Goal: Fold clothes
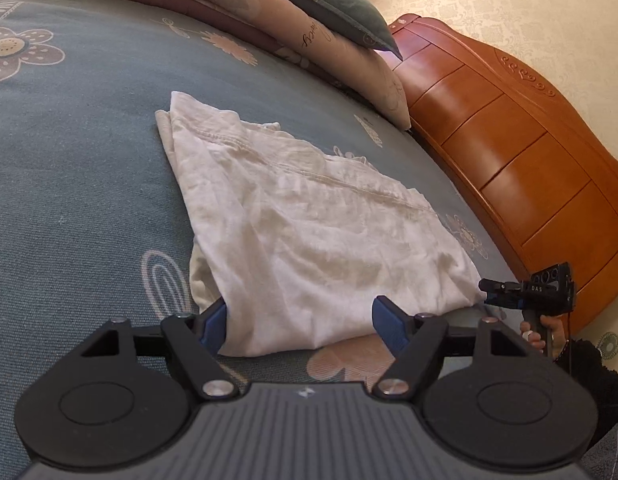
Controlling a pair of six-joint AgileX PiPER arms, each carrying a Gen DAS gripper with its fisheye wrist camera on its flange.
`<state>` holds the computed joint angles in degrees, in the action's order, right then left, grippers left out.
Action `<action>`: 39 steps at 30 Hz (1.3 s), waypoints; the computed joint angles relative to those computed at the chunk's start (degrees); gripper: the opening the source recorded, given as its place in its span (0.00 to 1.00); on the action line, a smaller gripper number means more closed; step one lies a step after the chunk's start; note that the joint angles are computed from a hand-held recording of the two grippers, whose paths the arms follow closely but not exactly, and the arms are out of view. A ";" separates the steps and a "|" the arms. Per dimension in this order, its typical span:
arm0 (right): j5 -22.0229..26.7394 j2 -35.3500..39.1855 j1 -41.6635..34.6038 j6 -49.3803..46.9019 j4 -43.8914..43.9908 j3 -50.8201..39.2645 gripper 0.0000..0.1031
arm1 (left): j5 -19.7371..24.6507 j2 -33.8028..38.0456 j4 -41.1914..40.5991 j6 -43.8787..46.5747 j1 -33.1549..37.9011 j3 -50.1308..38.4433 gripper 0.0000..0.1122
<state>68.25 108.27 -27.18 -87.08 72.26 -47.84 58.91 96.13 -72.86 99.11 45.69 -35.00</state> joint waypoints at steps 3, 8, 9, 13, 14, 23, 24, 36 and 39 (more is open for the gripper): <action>1.38 0.98 -0.37 1.20 2.03 -0.54 0.27 | 1.51 2.63 -2.80 -0.48 0.57 -0.98 0.64; -0.74 -0.62 -0.15 3.11 0.34 -0.61 0.07 | 1.02 4.08 -3.54 -2.20 1.65 -1.15 0.19; -1.29 -0.96 -0.56 3.12 -0.11 -0.42 0.04 | -1.07 3.44 -3.08 -3.50 1.61 -0.78 0.08; -3.59 -1.31 -1.85 4.60 -2.84 -0.36 0.03 | -4.18 2.69 0.08 -6.08 3.77 -0.35 0.02; -3.61 -1.08 -2.14 5.21 -3.36 -0.53 0.03 | -4.51 2.15 0.57 -6.52 3.95 -0.27 0.02; -17.22 -22.21 0.31 -2.48 -1.78 6.98 0.23 | -14.18 -16.10 1.48 -5.87 -2.68 2.82 0.44; -18.77 -23.63 2.52 -4.61 0.16 7.55 0.28 | -15.09 -16.26 -0.85 -4.16 -5.49 2.51 0.49; -27.59 -15.59 7.85 -15.68 8.58 10.39 0.42 | -16.18 -2.56 -12.11 9.63 -9.21 1.05 0.52; -26.74 -18.94 4.91 -15.19 6.90 12.10 0.42 | -17.17 -6.46 -7.23 5.06 -8.68 0.77 0.51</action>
<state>41.52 89.34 -22.27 -102.28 79.16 -35.74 41.74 89.68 -80.09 104.17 37.01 -34.23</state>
